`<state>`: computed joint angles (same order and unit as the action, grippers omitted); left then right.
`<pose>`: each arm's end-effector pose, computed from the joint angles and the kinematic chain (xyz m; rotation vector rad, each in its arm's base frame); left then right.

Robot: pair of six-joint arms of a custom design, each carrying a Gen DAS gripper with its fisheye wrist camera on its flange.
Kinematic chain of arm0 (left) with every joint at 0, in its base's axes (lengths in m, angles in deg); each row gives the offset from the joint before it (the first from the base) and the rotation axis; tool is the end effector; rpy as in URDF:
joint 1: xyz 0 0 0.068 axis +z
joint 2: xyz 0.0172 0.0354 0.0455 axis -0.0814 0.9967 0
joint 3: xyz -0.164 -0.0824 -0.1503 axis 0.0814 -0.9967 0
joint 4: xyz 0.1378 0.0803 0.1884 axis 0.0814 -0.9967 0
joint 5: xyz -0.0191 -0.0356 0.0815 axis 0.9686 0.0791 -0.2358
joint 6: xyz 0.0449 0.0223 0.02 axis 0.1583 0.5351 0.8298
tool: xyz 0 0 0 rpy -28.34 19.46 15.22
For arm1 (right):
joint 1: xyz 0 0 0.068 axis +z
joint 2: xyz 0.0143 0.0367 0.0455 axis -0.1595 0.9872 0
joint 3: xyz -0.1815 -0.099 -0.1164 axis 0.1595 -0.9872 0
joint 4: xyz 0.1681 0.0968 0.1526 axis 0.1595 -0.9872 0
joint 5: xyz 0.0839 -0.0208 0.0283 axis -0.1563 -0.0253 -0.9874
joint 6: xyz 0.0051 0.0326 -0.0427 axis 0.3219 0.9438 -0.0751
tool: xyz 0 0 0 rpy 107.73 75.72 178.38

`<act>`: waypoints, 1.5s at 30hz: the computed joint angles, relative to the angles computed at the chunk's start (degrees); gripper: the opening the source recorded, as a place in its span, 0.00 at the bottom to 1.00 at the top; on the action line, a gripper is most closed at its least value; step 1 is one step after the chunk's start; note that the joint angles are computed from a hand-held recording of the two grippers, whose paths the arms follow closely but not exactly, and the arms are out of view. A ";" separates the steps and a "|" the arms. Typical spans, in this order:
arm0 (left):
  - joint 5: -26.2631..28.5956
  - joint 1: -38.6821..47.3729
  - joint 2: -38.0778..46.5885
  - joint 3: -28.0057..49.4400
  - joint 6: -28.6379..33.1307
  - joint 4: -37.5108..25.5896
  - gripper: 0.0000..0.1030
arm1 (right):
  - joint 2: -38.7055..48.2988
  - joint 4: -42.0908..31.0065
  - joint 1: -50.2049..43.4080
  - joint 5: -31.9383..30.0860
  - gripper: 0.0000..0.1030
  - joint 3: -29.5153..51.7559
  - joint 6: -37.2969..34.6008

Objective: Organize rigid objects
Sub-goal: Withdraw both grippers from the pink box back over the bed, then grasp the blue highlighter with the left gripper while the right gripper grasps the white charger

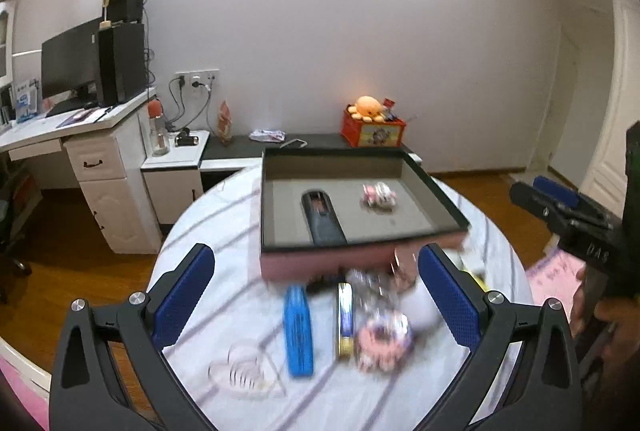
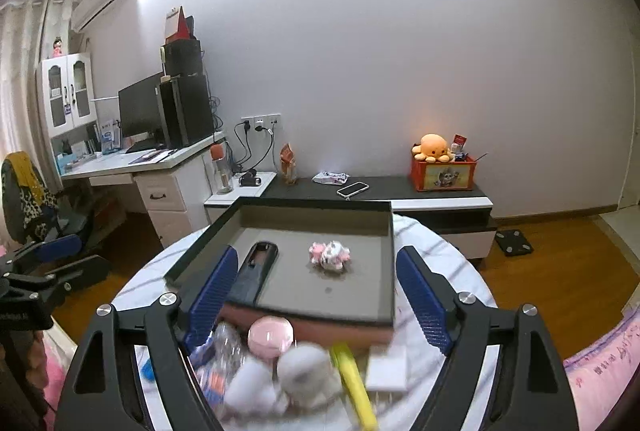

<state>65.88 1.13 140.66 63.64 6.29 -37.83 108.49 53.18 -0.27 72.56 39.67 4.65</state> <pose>0.3534 0.0156 0.1754 0.5395 2.0706 -0.4333 0.2759 0.0365 0.1757 0.1445 1.9893 0.0251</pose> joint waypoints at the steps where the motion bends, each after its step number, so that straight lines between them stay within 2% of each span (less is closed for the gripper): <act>1: 1.54 1.21 -0.82 -1.26 2.18 -1.45 1.00 | -2.30 -0.94 0.21 -0.09 0.81 -1.89 0.33; 6: 3.01 4.38 -3.64 -6.46 6.21 -3.31 1.00 | -11.79 -4.41 0.97 1.21 0.81 -9.29 3.25; 12: 2.42 5.58 -6.04 -9.34 7.30 -3.47 1.00 | -18.45 -7.70 2.05 1.90 0.81 -14.02 5.08; 21: -0.23 3.72 -3.96 -10.34 10.19 -3.76 1.00 | -16.69 -7.85 3.24 0.93 0.81 -15.54 5.12; 26: -4.30 2.36 0.52 -8.96 9.11 -0.76 1.00 | -11.79 -5.04 1.66 0.00 0.81 -15.74 4.95; 29: -7.01 1.35 5.25 -6.00 8.69 -0.56 1.00 | -5.93 -2.80 -0.79 -0.65 0.81 -14.43 4.52; 37: -9.90 -0.14 18.10 5.80 6.30 -4.49 1.00 | 11.99 -0.38 -7.78 -4.67 0.81 -7.34 1.37; 45: -11.26 -0.62 25.11 13.56 4.22 -6.73 0.98 | 20.56 0.07 -10.03 -7.94 0.81 -2.38 -1.22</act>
